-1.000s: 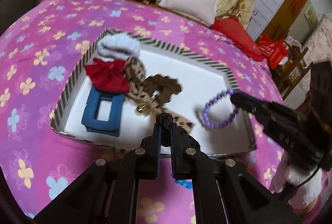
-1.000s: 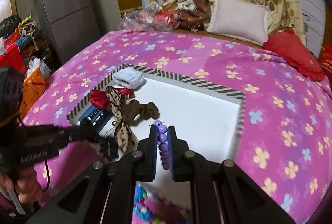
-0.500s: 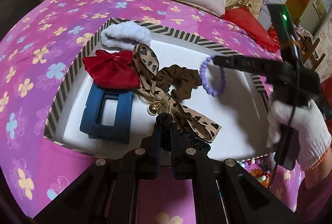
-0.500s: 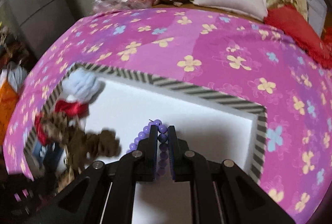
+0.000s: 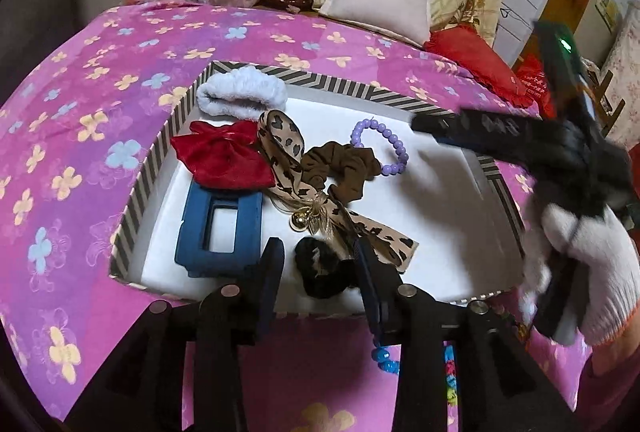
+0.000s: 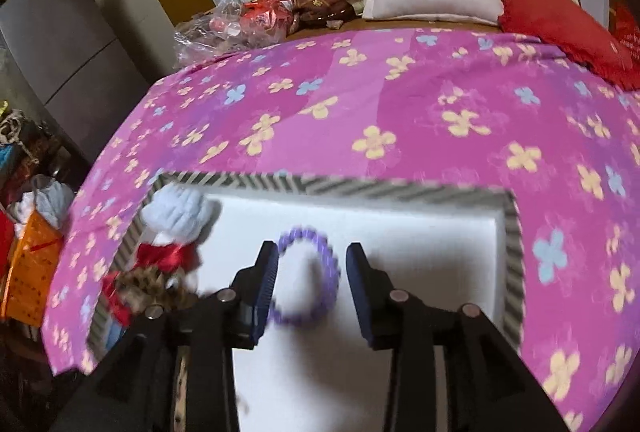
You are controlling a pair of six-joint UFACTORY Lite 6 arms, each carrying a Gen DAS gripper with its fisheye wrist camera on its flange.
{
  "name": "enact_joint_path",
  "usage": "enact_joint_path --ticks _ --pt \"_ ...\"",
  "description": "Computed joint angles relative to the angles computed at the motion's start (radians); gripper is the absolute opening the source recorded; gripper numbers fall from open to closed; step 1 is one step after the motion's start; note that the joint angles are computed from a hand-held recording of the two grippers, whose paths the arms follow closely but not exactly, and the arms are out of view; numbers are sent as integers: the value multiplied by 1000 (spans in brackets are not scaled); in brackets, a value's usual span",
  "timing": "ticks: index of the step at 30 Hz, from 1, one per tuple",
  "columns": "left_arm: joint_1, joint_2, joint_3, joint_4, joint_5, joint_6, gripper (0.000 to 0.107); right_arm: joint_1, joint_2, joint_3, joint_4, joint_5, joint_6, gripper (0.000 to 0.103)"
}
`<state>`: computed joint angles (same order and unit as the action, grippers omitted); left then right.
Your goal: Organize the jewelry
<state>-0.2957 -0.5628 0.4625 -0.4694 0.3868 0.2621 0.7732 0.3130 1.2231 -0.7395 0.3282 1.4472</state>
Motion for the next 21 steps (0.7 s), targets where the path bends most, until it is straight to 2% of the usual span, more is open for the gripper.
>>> enact_joint_path --ticks 7,10,14,21 --pt "-55 -155 -47 269 39 -288 44 199 -300 -287 -216 163 301 55" --pt "-85 -221 -64 362 72 -396 44 340 -416 -380 -253 291 413 63" --pt "-186 -314 -81 547 137 -618 44 512 -480 -417 -226 468 466 65" --pt "-457 -442 -91 855 303 -1030 44 727 -493 -414 -193 645 589 65"
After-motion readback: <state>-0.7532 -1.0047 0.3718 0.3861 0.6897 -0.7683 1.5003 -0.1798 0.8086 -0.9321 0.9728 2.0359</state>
